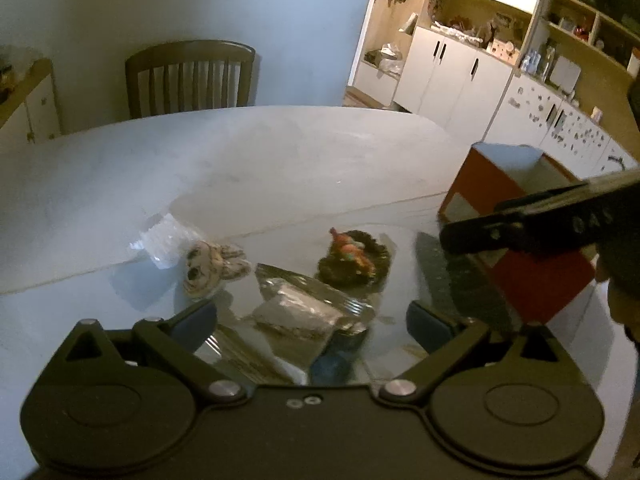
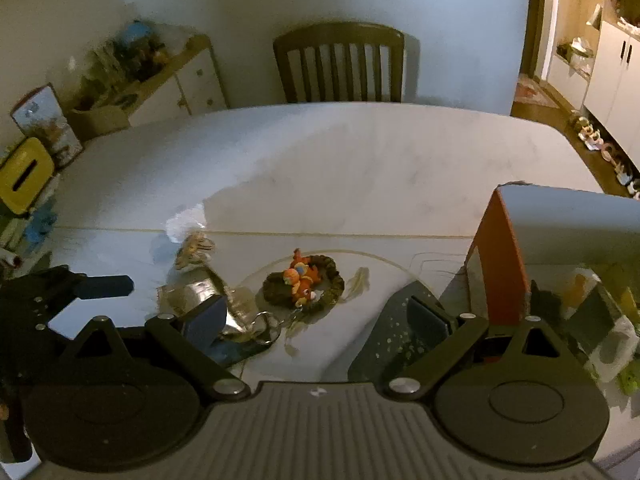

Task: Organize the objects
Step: 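Grasp the silver foil bag with the left gripper while the right gripper grasps the orange toy keychain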

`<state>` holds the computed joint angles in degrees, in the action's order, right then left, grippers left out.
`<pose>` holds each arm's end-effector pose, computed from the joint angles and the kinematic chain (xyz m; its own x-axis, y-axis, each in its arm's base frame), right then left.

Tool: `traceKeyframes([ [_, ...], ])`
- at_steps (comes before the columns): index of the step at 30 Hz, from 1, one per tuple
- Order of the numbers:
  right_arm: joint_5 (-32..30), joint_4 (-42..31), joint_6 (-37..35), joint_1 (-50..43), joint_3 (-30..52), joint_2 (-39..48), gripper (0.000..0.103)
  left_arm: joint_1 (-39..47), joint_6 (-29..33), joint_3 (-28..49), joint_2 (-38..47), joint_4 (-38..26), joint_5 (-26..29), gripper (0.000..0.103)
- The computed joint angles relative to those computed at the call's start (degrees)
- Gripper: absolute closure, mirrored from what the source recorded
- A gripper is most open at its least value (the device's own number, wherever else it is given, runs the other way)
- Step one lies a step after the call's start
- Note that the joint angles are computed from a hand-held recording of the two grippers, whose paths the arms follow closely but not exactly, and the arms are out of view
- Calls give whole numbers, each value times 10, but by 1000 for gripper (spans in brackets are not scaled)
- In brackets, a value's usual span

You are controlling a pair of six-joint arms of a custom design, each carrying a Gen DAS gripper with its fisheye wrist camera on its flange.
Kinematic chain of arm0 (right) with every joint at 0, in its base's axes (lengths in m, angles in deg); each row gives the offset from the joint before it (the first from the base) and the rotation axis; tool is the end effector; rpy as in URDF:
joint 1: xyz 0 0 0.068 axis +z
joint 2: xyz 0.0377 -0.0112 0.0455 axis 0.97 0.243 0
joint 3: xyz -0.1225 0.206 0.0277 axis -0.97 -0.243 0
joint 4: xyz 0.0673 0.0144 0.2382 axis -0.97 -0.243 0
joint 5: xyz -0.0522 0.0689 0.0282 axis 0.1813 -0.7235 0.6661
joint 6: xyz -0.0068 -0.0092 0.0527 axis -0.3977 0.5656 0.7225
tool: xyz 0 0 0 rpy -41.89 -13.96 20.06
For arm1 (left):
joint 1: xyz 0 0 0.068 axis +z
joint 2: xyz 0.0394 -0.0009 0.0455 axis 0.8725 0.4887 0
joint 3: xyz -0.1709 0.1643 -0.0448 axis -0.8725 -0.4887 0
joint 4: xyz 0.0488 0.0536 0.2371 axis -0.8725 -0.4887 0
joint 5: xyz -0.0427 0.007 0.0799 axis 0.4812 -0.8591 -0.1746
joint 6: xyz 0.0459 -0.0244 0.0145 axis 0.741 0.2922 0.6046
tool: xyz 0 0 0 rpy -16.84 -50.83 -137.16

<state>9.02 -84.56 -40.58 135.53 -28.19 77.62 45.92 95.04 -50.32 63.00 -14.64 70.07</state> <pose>0.1549 0.2360 0.1855 -0.7896 -0.0738 -0.6091 -0.1866 0.9746 0.1238 0.1674 -0.0556 0.1423 -0.6714 0.2747 -0.6883 0.5113 0.8440 -0.1620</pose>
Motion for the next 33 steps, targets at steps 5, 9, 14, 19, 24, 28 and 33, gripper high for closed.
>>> traceKeyframes([
  [5, -24, 30, -25, -33, 23, 65, 7, -24, 30, -24, -1, 45, -17, 2],
  [9, -49, 47, -42, -51, 44, 109, 13, -23, 23, -19, 59, 87, -20, 4],
  [14, -77, 60, -53, -69, 72, 157, 24, -2, 42, -10, 115, 115, -4, 10],
  [19, -94, 68, -63, -78, 107, 206, 37, -4, 56, -9, 143, 135, -2, 17],
  [24, -111, 77, -69, -84, 131, 241, 52, -2, 66, -10, 162, 144, 0, 22],
  [28, -118, 83, -72, -91, 141, 258, 57, 3, 70, -13, 173, 149, 3, 27],
  [33, -119, 79, -79, -93, 156, 277, 58, 10, 63, -16, 172, 144, 8, 33],
])
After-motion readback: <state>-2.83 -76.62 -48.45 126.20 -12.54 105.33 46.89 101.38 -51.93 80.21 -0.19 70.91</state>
